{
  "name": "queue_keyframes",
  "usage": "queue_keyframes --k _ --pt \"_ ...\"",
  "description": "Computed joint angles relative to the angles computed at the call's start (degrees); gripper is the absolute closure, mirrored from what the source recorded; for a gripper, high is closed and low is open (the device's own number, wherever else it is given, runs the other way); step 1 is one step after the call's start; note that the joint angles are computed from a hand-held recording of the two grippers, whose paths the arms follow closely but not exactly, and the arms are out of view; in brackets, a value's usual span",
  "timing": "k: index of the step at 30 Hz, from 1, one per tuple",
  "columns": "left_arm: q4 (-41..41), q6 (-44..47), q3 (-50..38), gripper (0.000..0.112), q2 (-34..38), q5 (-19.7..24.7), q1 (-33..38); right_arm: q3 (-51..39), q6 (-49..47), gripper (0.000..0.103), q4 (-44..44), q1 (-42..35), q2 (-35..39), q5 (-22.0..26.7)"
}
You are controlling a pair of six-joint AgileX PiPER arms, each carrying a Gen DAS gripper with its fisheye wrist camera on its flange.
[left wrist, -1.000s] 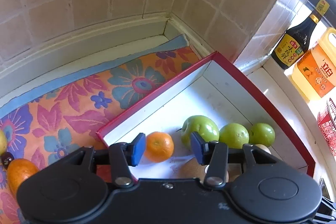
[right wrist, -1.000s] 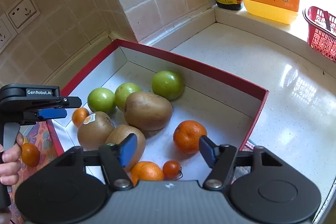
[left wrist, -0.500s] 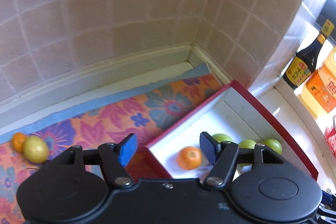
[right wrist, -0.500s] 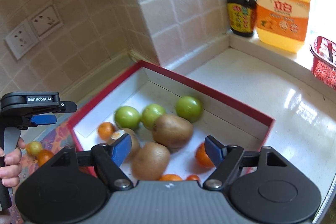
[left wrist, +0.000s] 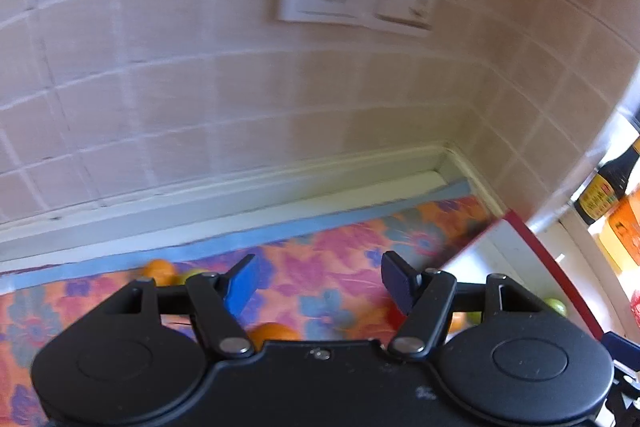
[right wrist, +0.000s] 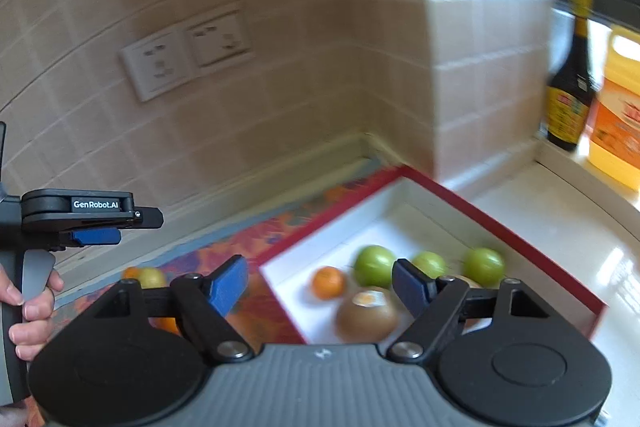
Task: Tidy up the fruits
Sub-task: 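Move both open tools back over the fruit on the cloth, then grasp a mandarin with the left tool while the right tool grasps the large orange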
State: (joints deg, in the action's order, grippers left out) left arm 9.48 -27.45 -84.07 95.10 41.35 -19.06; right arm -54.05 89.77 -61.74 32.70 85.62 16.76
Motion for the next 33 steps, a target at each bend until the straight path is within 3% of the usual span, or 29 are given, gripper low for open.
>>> queue_keyframes --k 7,13,24,29,33 --pt "-5.74 6.61 2.99 0.032 -3.37 0.76 10.32 -10.37 -7.93 0.021 5.73 5.99 7.79 0.90" --pt "-12.82 11.97 3.52 0.032 -1.86 1.36 18.18 -18.43 -19.33 0.020 13.66 8.67 15.69 -0.65" --pt "-25.38 17.67 -1.73 0.034 11.32 2.52 25.93 -37.65 -49.98 0.018 37.98 10.78 35.64 1.27" --pt "-28.77 18.41 -4.72 0.046 16.77 3.38 27.37 -44.94 -56.33 0.018 43.32 10.57 42.63 3.58" --pt "-30.82 18.98 -5.75 0.048 19.19 3.08 27.83 -46.35 -59.22 0.019 48.58 9.30 45.15 1.75"
